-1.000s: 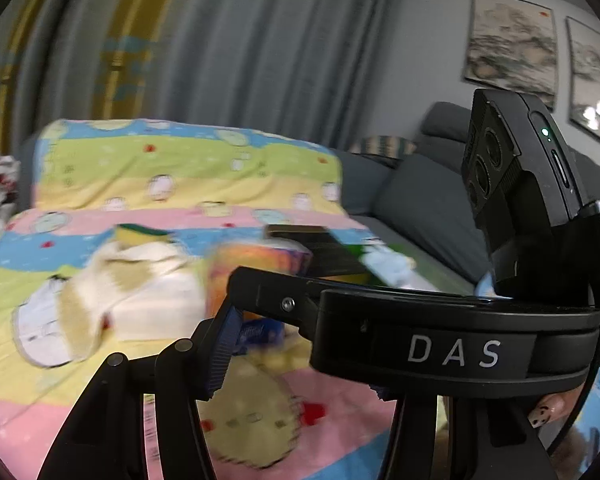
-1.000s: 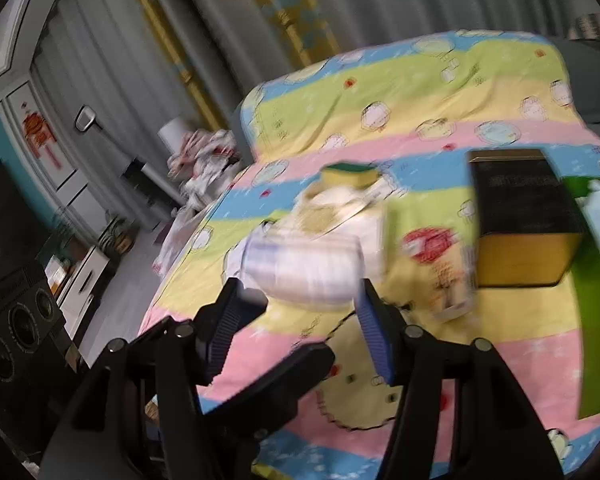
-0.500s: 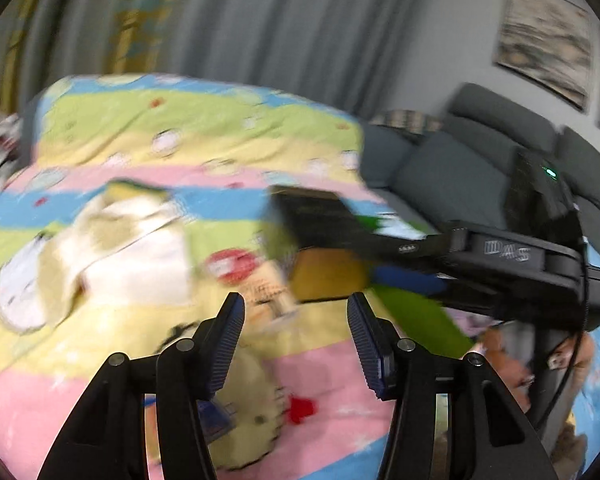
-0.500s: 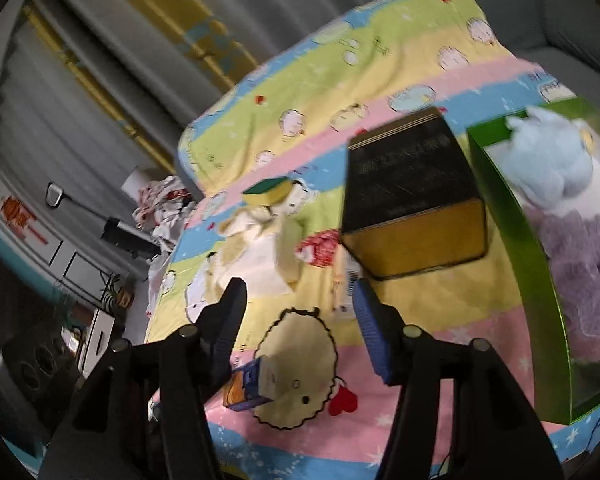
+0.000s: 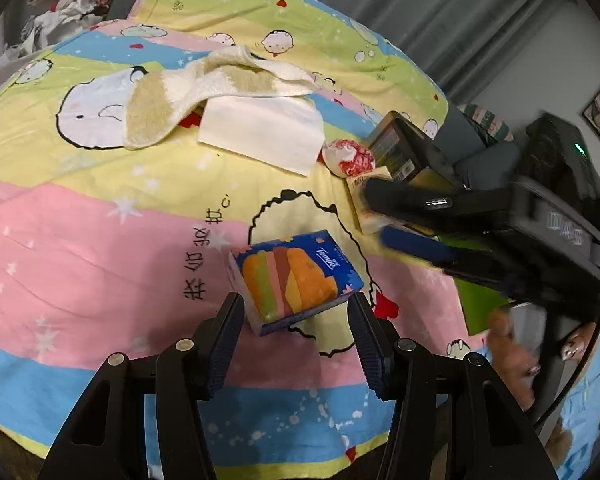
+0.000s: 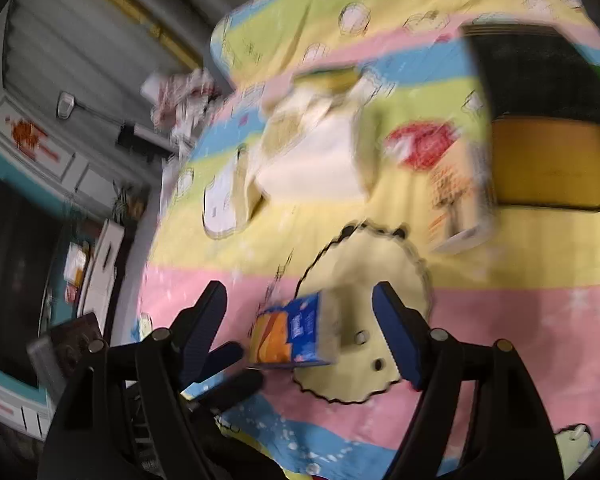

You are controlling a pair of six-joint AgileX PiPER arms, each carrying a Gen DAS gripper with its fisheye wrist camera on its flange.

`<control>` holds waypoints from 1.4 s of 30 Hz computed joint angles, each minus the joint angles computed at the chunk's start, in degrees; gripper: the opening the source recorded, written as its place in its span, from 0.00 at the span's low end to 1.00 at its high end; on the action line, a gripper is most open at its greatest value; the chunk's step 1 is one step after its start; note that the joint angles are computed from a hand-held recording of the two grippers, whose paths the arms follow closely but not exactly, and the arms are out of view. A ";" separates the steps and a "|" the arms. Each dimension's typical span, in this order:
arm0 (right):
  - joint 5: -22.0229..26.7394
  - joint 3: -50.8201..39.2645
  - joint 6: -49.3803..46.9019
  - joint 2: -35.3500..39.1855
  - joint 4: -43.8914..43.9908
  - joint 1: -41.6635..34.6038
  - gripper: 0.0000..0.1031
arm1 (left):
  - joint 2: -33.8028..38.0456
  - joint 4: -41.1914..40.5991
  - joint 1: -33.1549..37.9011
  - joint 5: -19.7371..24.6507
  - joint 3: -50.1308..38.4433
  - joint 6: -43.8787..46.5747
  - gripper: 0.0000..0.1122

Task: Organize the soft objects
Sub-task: 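Lift the tissue pack and carry it toward the green-rimmed box, then lower the tissue pack into the box and open the right gripper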

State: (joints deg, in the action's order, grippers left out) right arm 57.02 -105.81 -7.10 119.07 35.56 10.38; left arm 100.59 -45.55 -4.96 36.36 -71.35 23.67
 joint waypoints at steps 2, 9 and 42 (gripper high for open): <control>1.51 -3.20 2.91 2.68 -3.14 1.62 0.73 | 0.41 -1.09 -1.02 -1.63 0.32 1.23 0.48; 2.13 -4.26 4.12 3.40 -5.10 2.35 0.64 | -2.18 2.74 -4.45 -7.65 1.24 -0.83 0.46; -31.98 41.99 -3.31 -35.17 12.64 -32.60 0.65 | 34.05 3.40 -27.75 19.49 -68.05 -4.80 0.46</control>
State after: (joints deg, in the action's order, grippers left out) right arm 25.04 -63.82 -10.41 83.90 48.20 -22.21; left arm 134.64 -42.15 -32.71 55.84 -139.40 18.87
